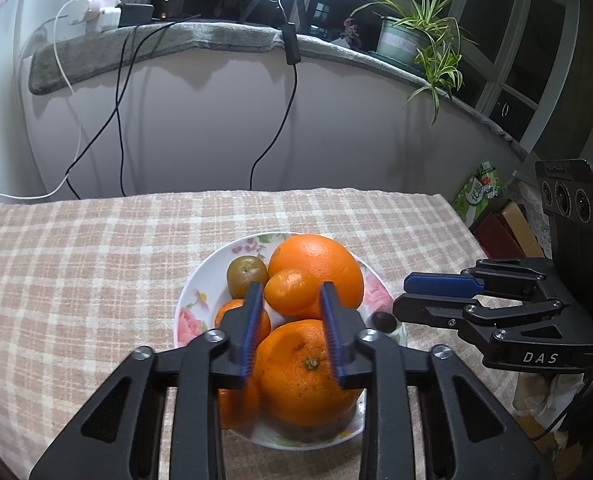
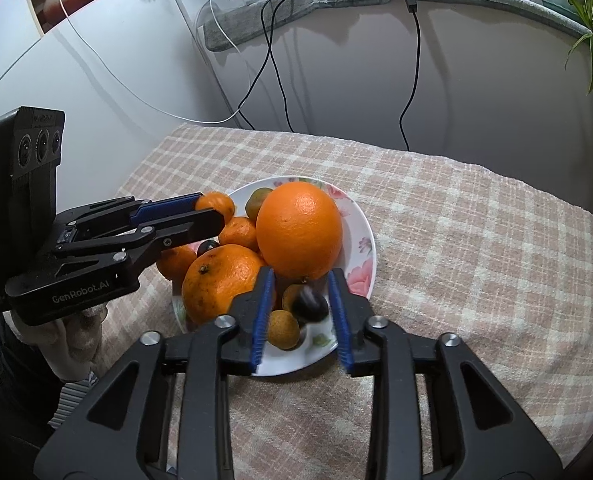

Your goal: Organize fruits

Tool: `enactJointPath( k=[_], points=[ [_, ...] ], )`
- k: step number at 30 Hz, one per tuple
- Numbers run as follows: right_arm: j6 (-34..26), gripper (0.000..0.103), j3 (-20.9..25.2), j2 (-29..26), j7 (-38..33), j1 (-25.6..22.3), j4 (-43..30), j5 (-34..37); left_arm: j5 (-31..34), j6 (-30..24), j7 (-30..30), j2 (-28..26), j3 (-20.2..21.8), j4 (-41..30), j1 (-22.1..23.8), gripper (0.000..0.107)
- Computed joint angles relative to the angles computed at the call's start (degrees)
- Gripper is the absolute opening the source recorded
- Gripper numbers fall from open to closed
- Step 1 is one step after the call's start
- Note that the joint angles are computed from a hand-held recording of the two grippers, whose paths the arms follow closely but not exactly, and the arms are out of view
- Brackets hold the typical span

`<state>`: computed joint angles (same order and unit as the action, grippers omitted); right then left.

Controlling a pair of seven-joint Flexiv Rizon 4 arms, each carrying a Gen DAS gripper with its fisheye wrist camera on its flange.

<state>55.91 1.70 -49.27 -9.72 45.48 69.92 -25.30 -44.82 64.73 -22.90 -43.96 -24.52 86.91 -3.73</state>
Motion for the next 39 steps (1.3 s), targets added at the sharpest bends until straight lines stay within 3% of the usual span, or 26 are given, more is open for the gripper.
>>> enactJointPath(
  k=[2, 4, 8, 14, 24, 37, 39],
  points=[
    [0.1, 0.05, -0.4, 0.1, 0.2, 0.2, 0.1, -0.4, -0.5, 0.7, 0.4, 0.1, -0.4, 0.3, 0.2, 0.046],
    [0.3, 0.052, -0.7, 0.2, 0.1, 0.4, 0.1, -0.9, -0.8, 1.0, 0.7, 0.3, -0.6, 0.5, 0.3, 0.046],
    [0.2, 0.065, -0.8, 0.0, -0.2, 0.6, -0.3, -1.4, -1.2, 1.6, 0.4, 0.4, -0.6, 0.6, 0.3, 0.064],
    [-0.1, 0.083, -1.4, 0.3, 0.8, 1.2, 0.0, -2.4, -0.4, 2.1, -1.2, 0.4, 0.2, 0.5, -0.2, 0.071],
    [-1.6, 0.084, -3.0, 1.5, 3.9, 2.4, 1.2, -5.6, -0.2, 4.0, -1.0, 1.2, -0.8, 1.9, 0.5, 0.072],
    [-0.6, 0.085, -5.2, 3.7, 13.1, 3.6, 5.5, -10.4, -0.4, 4.5, -1.3, 1.6, -1.2, 2.7, 1.0, 0.072],
    [-2.1, 0.09, -5.4, 4.0, 14.0, 4.0, 5.5, -11.6, -0.6, 4.6, -1.2, 1.7, -1.3, 3.0, 1.1, 0.072]
  ],
)
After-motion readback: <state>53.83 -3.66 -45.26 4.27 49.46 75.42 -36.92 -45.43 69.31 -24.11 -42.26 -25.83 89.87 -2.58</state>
